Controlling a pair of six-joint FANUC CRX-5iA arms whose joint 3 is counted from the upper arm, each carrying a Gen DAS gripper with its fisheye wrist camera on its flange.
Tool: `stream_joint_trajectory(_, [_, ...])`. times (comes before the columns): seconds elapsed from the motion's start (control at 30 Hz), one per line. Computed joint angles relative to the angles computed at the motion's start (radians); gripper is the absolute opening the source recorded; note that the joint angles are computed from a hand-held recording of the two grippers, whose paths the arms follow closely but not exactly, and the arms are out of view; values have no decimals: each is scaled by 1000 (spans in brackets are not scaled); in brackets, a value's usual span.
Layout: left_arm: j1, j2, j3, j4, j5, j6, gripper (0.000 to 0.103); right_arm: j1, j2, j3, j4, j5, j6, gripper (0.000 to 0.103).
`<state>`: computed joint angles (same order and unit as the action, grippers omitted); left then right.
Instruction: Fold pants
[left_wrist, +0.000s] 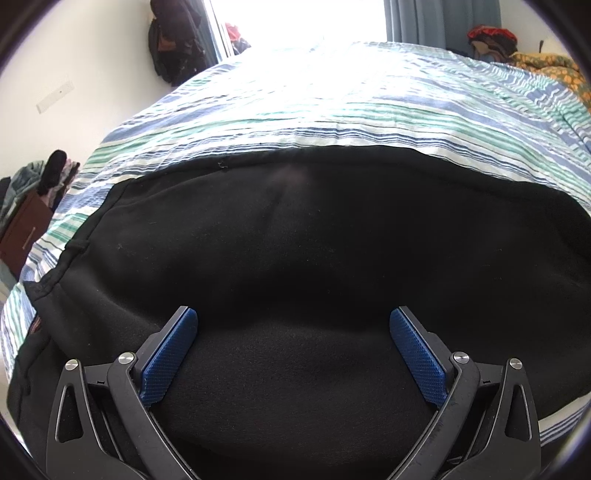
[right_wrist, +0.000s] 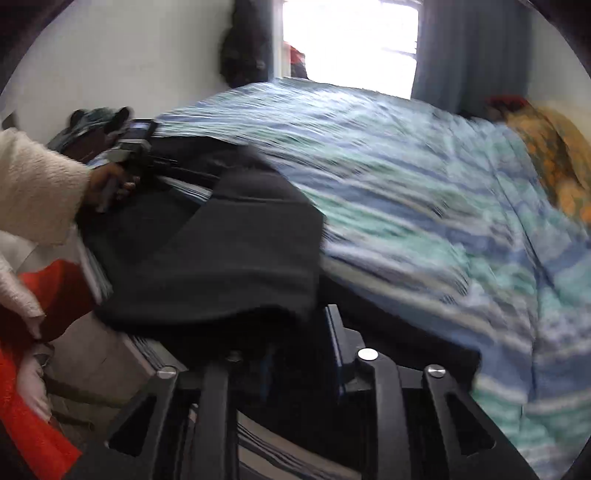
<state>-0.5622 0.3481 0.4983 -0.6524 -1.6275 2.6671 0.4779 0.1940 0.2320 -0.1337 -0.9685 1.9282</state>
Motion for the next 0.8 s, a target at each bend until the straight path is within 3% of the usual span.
stream_joint_trajectory(0.03, [6, 7, 17, 11, -17, -9, 102, -16, 4, -25, 69, 32, -90, 93])
stream_joint_trajectory(0.07, [11, 13, 35, 24, -34, -18, 102, -24, -16, -76, 143, 81, -197, 96])
stream_joint_trajectory(0.2, [0, -2, 67, 72, -49, -48, 102, -38, -98, -171, 287, 166, -482, 96])
stream_joint_trajectory(0.37, [-108, -65, 34, 99, 27, -50, 102, 57, -177, -248, 355, 211, -668, 96])
stream_joint_trajectory(0.57, [-237, -110, -4, 119, 90, 36, 102, 248, -205, -279, 207, 288, -656, 97])
stream_joint_trajectory(0.73, [-291, -73, 48, 83, 32, -9, 102, 378, -150, -254, 41, 278, -499, 97])
stream_joint_trajectory(0.8, [-299, -62, 67, 69, -2, -8, 102, 406, -120, -239, 24, 225, -427, 96])
